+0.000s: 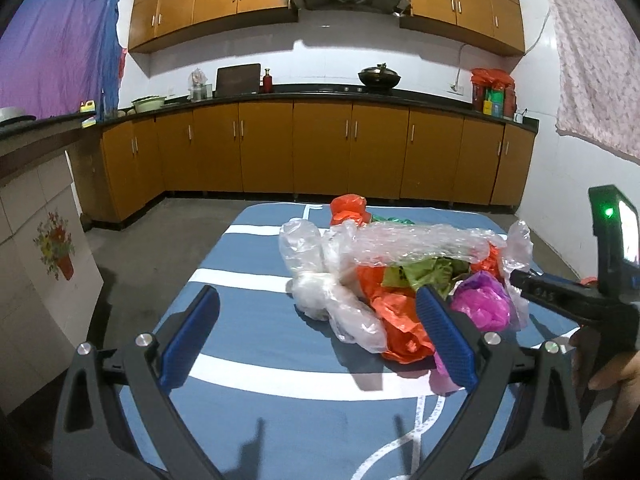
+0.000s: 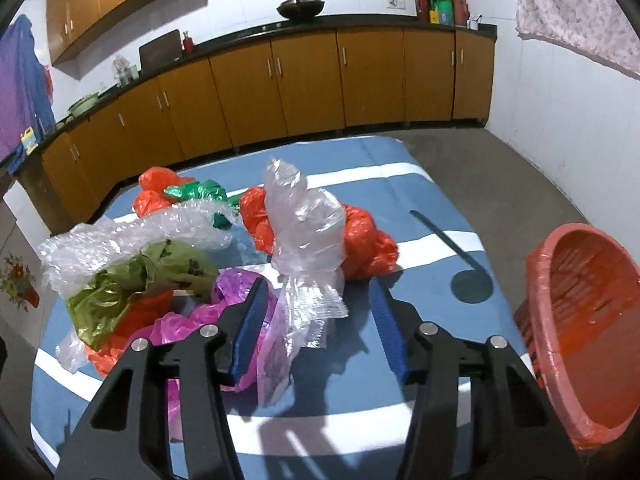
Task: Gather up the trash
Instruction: 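Grasp the clear plastic bag on the table with the right gripper, then grasp the bubble wrap sheet with the left gripper while the right gripper holds the clear bag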
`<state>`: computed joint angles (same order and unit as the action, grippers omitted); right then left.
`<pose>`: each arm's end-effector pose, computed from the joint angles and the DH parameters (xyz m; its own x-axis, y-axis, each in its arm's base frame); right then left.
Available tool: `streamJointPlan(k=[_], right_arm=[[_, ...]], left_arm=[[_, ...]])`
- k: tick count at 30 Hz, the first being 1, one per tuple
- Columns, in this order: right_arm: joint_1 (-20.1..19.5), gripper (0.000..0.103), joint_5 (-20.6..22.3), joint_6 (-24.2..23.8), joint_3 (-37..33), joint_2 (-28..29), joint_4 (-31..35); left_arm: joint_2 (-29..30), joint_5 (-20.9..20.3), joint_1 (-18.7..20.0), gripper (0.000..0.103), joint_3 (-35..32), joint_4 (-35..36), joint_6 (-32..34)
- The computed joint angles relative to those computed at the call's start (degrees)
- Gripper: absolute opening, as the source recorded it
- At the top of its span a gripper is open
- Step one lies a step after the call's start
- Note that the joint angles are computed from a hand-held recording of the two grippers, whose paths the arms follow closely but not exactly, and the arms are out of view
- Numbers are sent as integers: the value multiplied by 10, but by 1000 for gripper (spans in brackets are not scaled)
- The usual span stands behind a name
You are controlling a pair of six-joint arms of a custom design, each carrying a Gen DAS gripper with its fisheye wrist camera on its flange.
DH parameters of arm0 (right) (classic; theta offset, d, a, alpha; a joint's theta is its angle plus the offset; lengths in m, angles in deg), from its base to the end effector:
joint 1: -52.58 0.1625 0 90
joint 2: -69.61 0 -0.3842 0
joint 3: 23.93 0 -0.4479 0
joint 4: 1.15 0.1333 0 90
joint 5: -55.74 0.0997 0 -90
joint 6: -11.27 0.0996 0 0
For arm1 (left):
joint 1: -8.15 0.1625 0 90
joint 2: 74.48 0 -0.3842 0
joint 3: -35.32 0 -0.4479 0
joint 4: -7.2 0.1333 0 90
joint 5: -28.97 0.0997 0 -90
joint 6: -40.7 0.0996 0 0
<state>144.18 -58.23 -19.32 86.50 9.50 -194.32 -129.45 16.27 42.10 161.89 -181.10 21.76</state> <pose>0.1098 -0.6074 0.1754 -0.7855 -0.0505 0.6168 -0.4839 0.6714 -0.5613 -0.2536 -0.4485 0.0773 -0.7006 -0.2210 -0.6785 0.5431 0.4516 -0.7079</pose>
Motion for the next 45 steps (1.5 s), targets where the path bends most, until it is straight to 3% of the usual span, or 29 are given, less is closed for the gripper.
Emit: streamJointPlan(k=[3, 5, 8, 13, 18, 31, 32, 35, 37, 38, 39, 45], right_arm=[[1, 38, -16, -14, -12, 15, 7], [0, 21, -21, -22, -14, 20, 8], [-1, 12, -24, -42, -7, 21, -8], [-2, 8, -2, -60, 21, -4, -28], [-8, 8, 23, -42, 47, -40, -34], [-50, 8, 38, -10, 105, -126, -34], [-54, 8, 39, -9, 106, -130, -32], [-58, 8, 39, -7, 110, -137, -29], [-60, 8, 41, -7, 112, -139, -30], [-61, 8, 43, -7, 113, -141, -29], [-62, 8, 44, -6, 113, -142, -29], [-63, 8, 49, -7, 120, -149, -30]], left_arm=[[6, -9, 3, 96, -5, -25, 23], [13, -17, 3, 96, -11, -49, 46], [27, -28, 4, 96, -26, -76, 76], [51, -49, 2, 96, -56, -114, 129], [81, -67, 4, 96, -96, -131, 180], [162, -93, 38, 95, -214, -82, 268], [161, -99, 44, 92, -217, -64, 257], [143, -136, 61, 63, -216, 9, 199], [132, -161, 68, 34, -211, 29, 179], [127, -176, 71, 27, -208, 33, 174], [123, -182, 72, 13, -204, 30, 174], [117, -194, 62, 4, -187, -20, 200]])
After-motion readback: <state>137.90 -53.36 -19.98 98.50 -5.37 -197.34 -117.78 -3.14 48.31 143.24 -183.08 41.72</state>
